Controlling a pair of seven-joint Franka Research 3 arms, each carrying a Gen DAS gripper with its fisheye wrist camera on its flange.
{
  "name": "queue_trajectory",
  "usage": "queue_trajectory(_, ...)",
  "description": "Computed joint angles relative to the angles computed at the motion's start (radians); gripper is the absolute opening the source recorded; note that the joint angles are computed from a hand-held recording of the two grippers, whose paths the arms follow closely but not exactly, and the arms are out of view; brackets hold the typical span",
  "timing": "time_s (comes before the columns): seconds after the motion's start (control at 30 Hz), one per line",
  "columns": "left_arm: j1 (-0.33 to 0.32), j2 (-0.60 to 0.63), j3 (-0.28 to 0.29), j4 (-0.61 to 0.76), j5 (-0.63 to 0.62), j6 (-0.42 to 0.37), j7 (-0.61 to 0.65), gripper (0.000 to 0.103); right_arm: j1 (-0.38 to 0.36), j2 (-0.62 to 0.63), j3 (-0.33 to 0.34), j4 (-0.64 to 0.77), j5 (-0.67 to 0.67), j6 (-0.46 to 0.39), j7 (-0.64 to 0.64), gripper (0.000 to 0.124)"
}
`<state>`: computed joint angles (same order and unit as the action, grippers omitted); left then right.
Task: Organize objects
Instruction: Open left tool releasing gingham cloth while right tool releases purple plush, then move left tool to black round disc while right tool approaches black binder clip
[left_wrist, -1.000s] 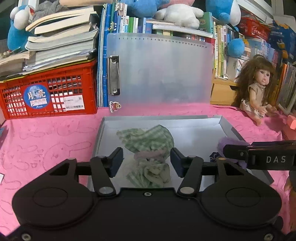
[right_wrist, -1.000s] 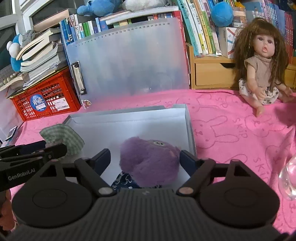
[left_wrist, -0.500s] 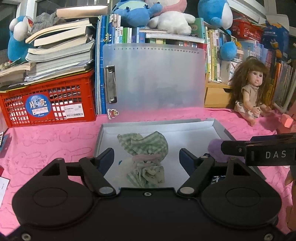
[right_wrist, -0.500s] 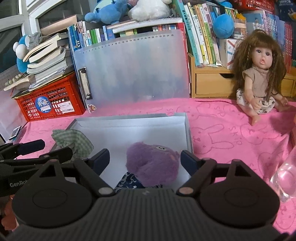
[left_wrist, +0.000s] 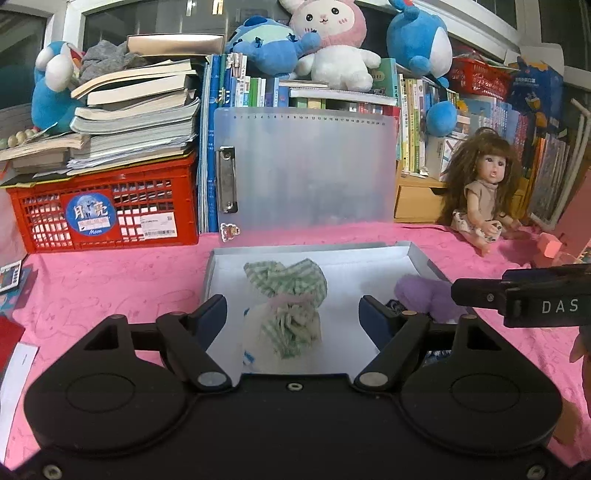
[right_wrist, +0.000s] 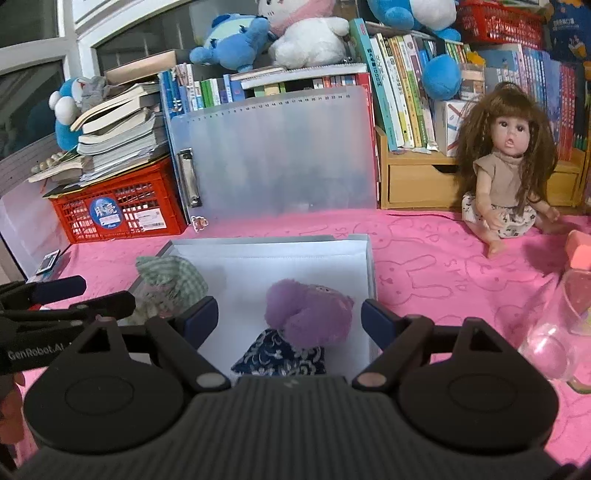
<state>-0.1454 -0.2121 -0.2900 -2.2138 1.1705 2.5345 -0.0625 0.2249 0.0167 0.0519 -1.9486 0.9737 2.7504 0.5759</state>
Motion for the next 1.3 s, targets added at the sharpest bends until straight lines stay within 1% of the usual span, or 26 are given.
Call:
queue_trajectory(0.13, -0.007, -0.053, -0.008, -0.056, -0.01, 0.014, -0.037, 0.077, 0.003, -0.048, -0.007, -0.058, 0.06, 0.003, -0.073, 0.091)
queue_trajectory(0.3, -0.011, -0.109, -0.034, -0.123, -0.029, 0.023, -0.065, 0.077, 0.018, -0.106, -0.027, -0.134, 0.121, 0.001, -0.156, 0.091)
queue_trajectory(0.63, -0.034, -0.193, -0.09, -0.222, -0.066, 0.012, -0.115, 0.077, 0.055, -0.204, -0.062, -0.272, 0.204, 0.031, -0.253, 0.092)
queue_trajectory(0.73, -0.046, -0.217, -0.11, -0.246, -0.08, -0.011, -0.126, 0.077, 0.066, -0.24, -0.071, -0.32, 0.223, 0.044, -0.279, 0.092)
queue_trajectory(0.97, -0.086, -0.277, -0.14, -0.307, -0.126, -0.032, -0.155, 0.077, 0.073, -0.337, -0.105, -0.43, 0.234, 0.031, -0.286, 0.092)
queue_trajectory(1.17, -0.13, -0.339, -0.179, -0.352, -0.18, -0.101, -0.145, 0.078, 0.082, -0.415, -0.124, -0.512, 0.22, 0.059, -0.291, 0.092)
queue_trajectory(1.3, -0.165, -0.377, -0.196, -0.381, -0.227, -0.146, -0.142, 0.078, 0.086, -0.469, -0.141, -0.57, 0.189, 0.057, -0.281, 0.092)
